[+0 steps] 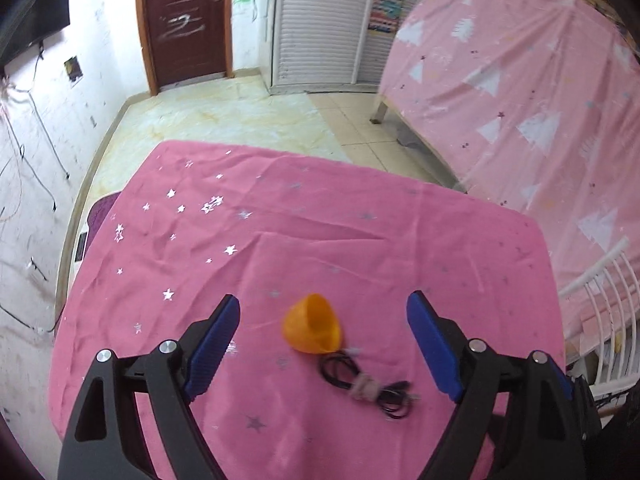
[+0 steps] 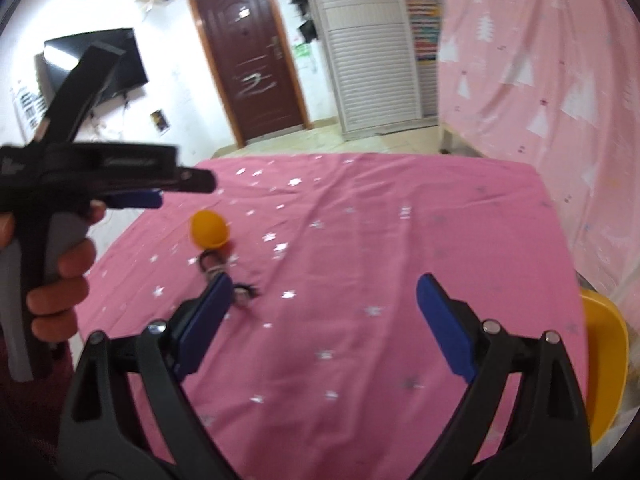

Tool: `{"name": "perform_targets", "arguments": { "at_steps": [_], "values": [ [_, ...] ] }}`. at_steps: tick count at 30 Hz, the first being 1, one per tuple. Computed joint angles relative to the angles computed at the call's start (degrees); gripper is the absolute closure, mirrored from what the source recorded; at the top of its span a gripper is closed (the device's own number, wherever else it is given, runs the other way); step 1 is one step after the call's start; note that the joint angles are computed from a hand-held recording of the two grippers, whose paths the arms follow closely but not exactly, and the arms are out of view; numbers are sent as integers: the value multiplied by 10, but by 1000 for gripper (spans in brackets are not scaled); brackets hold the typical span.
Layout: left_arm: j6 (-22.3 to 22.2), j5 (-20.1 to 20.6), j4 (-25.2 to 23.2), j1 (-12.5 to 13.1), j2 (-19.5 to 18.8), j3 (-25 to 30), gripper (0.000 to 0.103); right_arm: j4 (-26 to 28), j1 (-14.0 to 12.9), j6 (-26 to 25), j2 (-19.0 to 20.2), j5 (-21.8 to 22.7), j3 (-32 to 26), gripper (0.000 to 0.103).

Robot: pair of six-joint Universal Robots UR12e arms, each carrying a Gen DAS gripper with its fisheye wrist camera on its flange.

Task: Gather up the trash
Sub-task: 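Move both open grippers back toward the orange cup and black cable, then grasp the orange plastic cup with the left gripper while the right grasps the black cable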

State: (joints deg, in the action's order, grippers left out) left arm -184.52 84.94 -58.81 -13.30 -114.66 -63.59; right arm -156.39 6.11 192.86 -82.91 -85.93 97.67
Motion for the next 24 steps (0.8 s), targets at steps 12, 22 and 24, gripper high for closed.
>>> {"name": "perform_targets", "arguments": {
  "at_steps": [12,22,24],
  "values": [
    [8,-12,-35,8,-14,8,24,54,25,-59,28,13,-42,11],
    [28,-46,-73,14,-28,20,47,90,35,-88,42,18,-67,11],
    [31,-54,-80,15,-30,23,50,98,37,-93,45,17,-71,11]
  ]
}}
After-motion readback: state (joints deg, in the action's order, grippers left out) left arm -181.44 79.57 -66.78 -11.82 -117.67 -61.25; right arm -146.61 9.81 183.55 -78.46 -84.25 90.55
